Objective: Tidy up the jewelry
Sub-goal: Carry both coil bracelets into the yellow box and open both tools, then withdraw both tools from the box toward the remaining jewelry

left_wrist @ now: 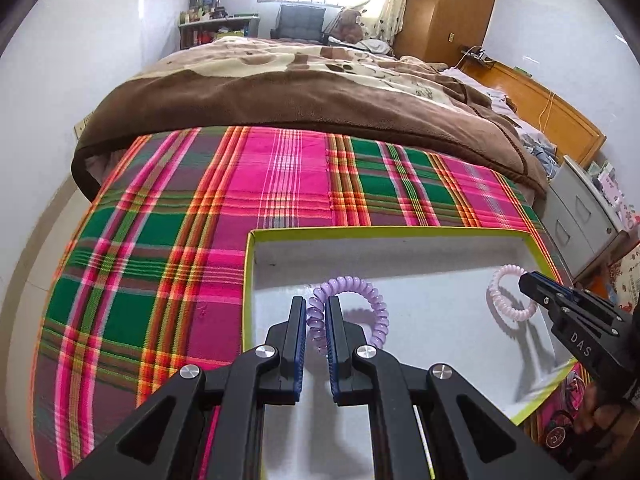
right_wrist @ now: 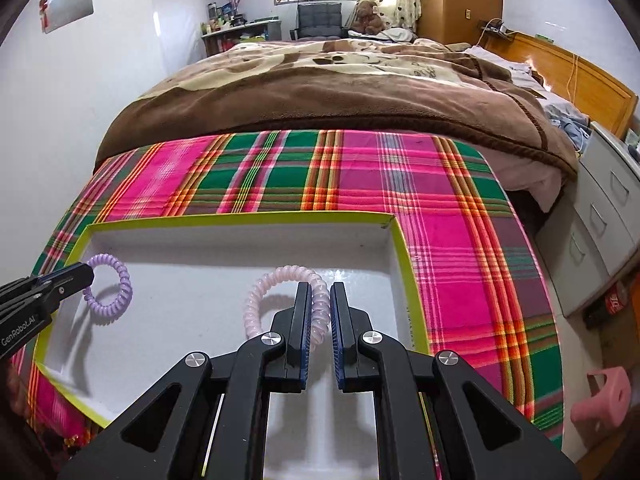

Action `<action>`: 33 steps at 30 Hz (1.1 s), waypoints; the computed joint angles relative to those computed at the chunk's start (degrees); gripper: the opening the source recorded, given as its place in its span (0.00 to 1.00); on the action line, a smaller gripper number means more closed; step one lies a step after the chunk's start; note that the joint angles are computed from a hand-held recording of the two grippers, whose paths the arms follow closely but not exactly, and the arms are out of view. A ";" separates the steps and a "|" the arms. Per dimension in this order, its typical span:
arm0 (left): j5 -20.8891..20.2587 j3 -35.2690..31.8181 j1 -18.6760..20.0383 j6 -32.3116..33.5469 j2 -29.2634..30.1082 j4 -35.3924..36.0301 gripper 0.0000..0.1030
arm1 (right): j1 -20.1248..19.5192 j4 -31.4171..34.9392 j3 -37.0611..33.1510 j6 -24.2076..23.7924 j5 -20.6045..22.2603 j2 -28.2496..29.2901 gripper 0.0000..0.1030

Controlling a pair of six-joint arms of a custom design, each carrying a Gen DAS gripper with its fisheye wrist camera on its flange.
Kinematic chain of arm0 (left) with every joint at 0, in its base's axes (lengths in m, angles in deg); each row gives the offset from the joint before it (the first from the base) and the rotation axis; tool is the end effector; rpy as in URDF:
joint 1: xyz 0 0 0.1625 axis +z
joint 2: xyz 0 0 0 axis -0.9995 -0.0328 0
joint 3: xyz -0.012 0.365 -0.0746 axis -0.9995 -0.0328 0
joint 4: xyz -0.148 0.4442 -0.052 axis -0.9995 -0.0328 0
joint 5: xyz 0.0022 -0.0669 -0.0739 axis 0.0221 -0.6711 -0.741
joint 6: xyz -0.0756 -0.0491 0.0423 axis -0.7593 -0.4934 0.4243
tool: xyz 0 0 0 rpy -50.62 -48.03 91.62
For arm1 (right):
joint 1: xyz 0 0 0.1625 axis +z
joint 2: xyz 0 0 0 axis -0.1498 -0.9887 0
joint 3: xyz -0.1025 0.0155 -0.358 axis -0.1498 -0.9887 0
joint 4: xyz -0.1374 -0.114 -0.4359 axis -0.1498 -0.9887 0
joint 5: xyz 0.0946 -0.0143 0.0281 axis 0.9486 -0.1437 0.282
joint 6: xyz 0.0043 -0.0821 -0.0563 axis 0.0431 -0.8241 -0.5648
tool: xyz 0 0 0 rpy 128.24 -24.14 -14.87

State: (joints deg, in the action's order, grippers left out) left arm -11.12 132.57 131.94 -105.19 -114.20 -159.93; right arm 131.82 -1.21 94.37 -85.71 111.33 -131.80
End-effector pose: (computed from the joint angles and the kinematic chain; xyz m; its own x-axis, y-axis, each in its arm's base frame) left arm -0.1802 -0.4459 0.2760 -0.7757 0.2835 -0.5639 0.5240 0.7872 -0.3250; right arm 0.3069 -0.3789 0.1170 -0.7297 0.1603 0.6647 -0.3402 0.7581 -0.5564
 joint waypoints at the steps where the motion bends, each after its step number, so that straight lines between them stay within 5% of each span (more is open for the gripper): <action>1: -0.16 0.01 0.14 -0.17 -0.04 0.14 0.09 | -0.04 0.00 -0.10 -0.15 -0.11 0.06 0.09; 13: -0.54 -0.85 1.05 -0.72 0.90 1.04 0.11 | -0.92 2.47 -0.88 1.47 -1.22 0.79 0.10; 17: -0.86 -0.43 0.61 -0.47 0.17 1.19 0.19 | -1.26 1.15 0.11 1.29 -2.93 -0.57 0.10; 23: -1.57 0.29 -0.58 -0.61 -2.32 1.97 0.22 | -0.03 -0.48 1.24 0.13 -3.55 -2.18 0.33; 28: -2.12 1.40 -2.96 -0.60 -5.96 3.74 0.36 | 1.80 -0.58 1.82 0.41 -3.05 -2.95 0.34; 33: -2.16 3.25 -5.68 -2.76 -11.96 6.75 0.37 | 4.28 -0.49 3.96 1.67 -2.01 -4.72 0.34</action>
State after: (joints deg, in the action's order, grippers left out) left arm -13.27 135.82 126.26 -107.95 -126.16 -153.18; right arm 136.10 -1.70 98.33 -84.05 109.32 -136.52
